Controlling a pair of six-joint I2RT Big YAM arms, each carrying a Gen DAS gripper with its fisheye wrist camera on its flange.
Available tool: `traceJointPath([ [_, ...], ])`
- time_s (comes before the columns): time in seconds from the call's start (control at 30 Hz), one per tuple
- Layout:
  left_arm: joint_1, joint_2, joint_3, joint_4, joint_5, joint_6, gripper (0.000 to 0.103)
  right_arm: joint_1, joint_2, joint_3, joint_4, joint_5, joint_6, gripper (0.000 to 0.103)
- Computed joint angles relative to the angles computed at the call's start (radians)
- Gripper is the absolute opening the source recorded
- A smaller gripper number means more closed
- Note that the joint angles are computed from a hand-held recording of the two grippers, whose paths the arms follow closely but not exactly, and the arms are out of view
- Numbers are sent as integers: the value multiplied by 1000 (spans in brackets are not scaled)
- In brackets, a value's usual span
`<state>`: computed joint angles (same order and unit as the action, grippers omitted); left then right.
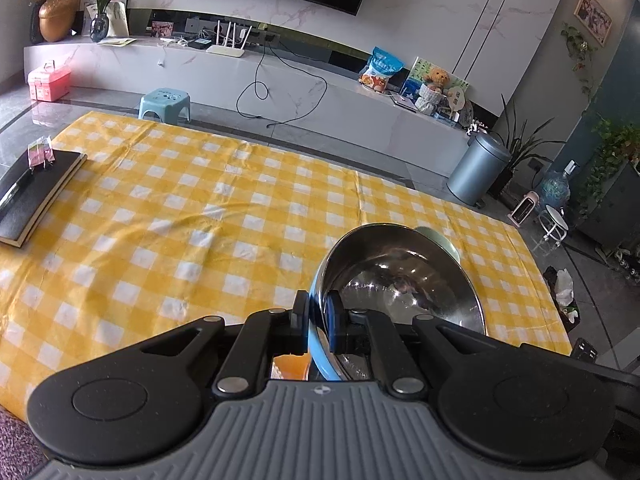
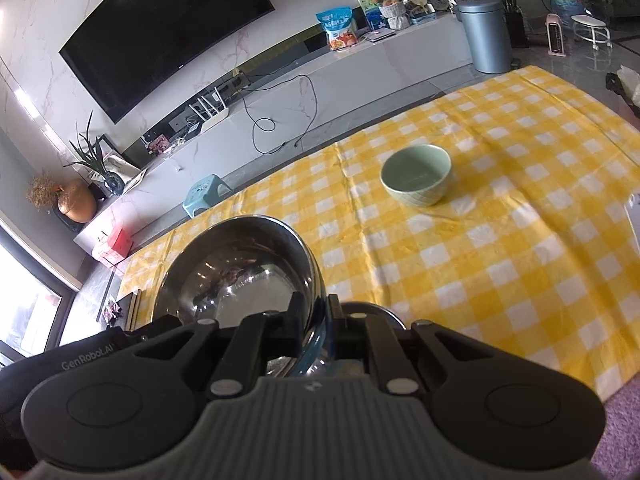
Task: Organize plates and bowls
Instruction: 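Lift the blue bowl and carry it over the orange bowl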
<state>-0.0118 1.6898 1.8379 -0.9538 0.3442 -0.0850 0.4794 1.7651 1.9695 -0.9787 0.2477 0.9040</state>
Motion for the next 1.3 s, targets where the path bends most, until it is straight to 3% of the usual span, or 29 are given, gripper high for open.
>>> traceJointPath([
  [0.53, -28, -28, -111, -45, 23, 19, 11, -9, -58, -134, -13, 44, 58, 7],
  [0.9, -37, -3, -98, -80, 10, 29, 13, -17, -27, -123, -29, 35, 62, 7],
  [1.3, -48, 15, -77, -98, -31, 90, 13, -20, -1, -107, -44, 19, 61, 7],
])
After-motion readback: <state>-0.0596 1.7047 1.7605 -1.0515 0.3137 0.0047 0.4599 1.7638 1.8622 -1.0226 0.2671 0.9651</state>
